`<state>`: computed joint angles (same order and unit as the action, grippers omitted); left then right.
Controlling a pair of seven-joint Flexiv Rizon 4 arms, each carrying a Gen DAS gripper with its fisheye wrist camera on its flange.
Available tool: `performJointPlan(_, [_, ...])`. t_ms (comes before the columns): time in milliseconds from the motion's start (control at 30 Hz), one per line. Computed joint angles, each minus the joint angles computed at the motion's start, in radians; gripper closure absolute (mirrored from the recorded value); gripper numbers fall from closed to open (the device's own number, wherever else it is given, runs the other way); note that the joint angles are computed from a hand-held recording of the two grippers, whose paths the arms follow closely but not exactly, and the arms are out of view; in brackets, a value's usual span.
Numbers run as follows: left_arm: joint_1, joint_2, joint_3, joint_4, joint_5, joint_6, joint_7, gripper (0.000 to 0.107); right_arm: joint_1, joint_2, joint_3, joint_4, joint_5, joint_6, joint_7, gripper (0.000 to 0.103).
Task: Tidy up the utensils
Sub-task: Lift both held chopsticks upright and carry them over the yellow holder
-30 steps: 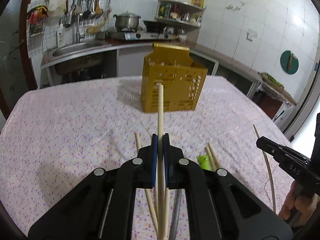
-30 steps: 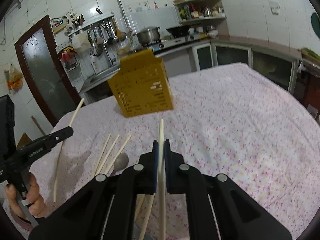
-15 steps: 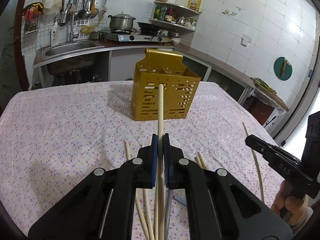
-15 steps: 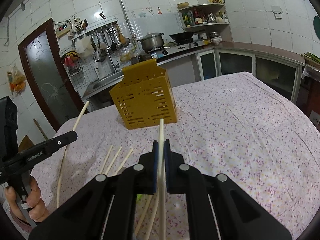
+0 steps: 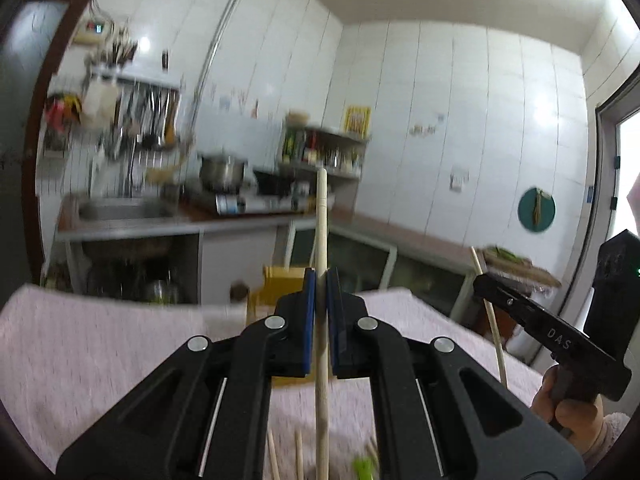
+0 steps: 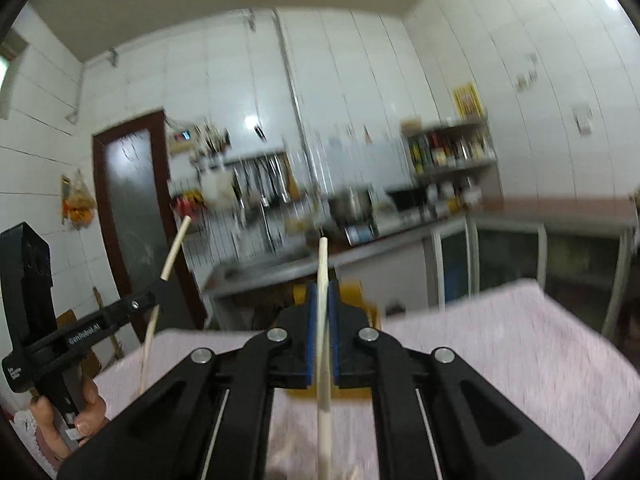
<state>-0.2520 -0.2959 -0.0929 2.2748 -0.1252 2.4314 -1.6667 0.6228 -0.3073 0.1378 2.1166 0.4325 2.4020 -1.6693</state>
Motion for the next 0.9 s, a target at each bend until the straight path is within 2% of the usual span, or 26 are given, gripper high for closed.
performJointPlan(100, [-0.023, -0.031, 0.006, -0.061, -0.042, 0.034, 0.052, 0.102, -0.019, -0.033, -0.002, -0.048, -0.053, 0.071, 0.017, 0.097])
performJointPlan(233, [-0.001, -0.061, -0.003, -0.125, -0.032, 0.044, 0.045, 0.102, -0.028, -0.074, -0.013, -0.125, -0.088, 0.117, 0.026, 0.097])
performJointPlan(367, [-0.013, -0.086, 0.004, -0.163, -0.076, 0.075, 0.079, 0.102, -0.035, -0.122, -0.019, -0.188, -0.116, 0.181, 0.039, 0.097])
performJointPlan(467, [0.003, -0.104, -0.004, -0.188, -0.073, 0.068, 0.069, 0.102, -0.016, -0.15, -0.034, -0.236, -0.077, 0.199, 0.006, 0.097])
performJointPlan(567, [0.01, -0.121, -0.007, -0.212, -0.073, 0.056, 0.069, 0.102, 0.019, -0.163, -0.055, -0.279, -0.011, 0.189, -0.079, 0.097])
performJointPlan(667, [0.008, -0.131, -0.008, -0.229, -0.082, 0.033, 0.08, 0.102, 0.041, -0.169, -0.065, -0.316, 0.052, 0.163, -0.157, 0.097])
performJointPlan(767, [0.013, -0.131, -0.011, -0.238, -0.09, -0.006, 0.077, 0.102, 0.061, -0.152, -0.078, -0.344, 0.139, 0.083, -0.243, 0.097])
performJointPlan(900, [0.008, -0.113, -0.005, -0.24, -0.131, -0.139, 0.105, 0.102, 0.11, -0.102, -0.132, -0.383, 0.314, -0.132, -0.394, 0.097])
